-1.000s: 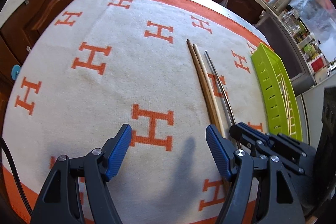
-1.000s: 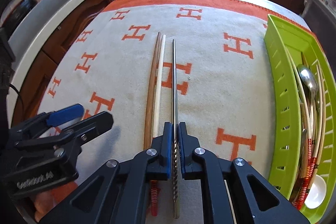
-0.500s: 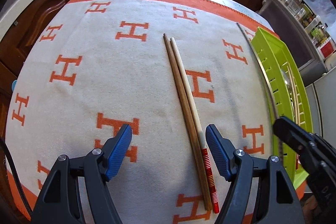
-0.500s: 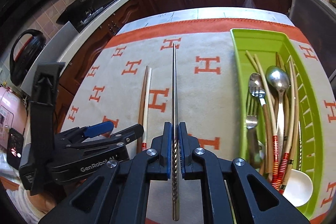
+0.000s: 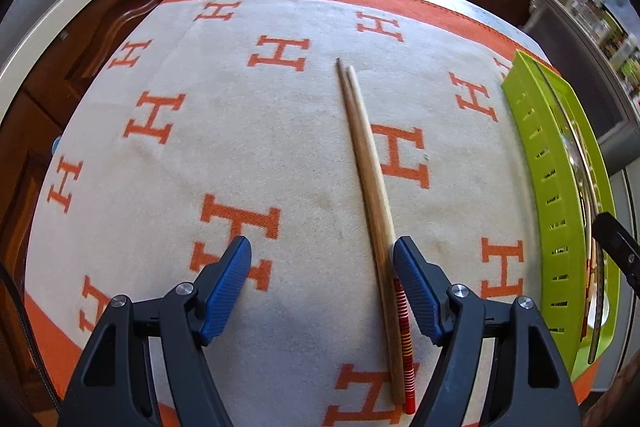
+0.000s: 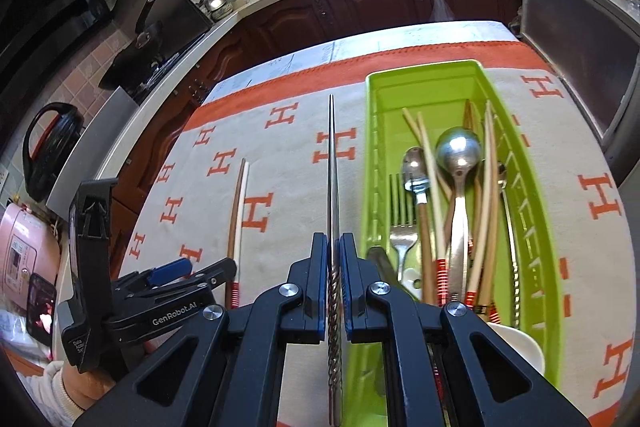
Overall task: Organize utensils
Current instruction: 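Carry the steel chopstick into the tray with the right tool while the left grasps a wooden chopstick, then open the right tool in the tray while the left carries the wooden chopstick into it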
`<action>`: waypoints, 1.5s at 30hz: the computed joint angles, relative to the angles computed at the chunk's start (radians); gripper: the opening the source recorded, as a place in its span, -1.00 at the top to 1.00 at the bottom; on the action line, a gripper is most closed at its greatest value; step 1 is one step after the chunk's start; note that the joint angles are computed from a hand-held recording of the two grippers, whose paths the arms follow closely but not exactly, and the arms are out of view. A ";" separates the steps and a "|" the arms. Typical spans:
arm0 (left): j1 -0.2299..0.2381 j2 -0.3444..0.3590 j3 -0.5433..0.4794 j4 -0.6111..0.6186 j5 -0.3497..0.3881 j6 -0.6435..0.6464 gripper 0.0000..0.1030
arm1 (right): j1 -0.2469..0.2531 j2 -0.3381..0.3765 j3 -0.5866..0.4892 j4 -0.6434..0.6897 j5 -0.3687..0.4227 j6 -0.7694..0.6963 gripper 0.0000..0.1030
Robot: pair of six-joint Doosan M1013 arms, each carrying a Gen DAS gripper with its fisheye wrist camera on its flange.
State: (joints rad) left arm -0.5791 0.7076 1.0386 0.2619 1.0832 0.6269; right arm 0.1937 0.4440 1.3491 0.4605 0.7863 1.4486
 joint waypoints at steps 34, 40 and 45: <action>0.012 0.008 -0.025 -0.117 -0.033 0.077 0.92 | -0.050 -0.027 0.052 -0.134 -0.026 0.184 0.87; 0.022 -0.023 0.005 -0.206 -0.100 0.086 0.92 | -0.062 -0.042 0.069 -0.084 -0.044 0.168 0.87; 0.013 -0.043 0.000 -0.241 -0.163 0.120 0.92 | -0.069 -0.059 0.087 -0.067 -0.061 0.157 0.87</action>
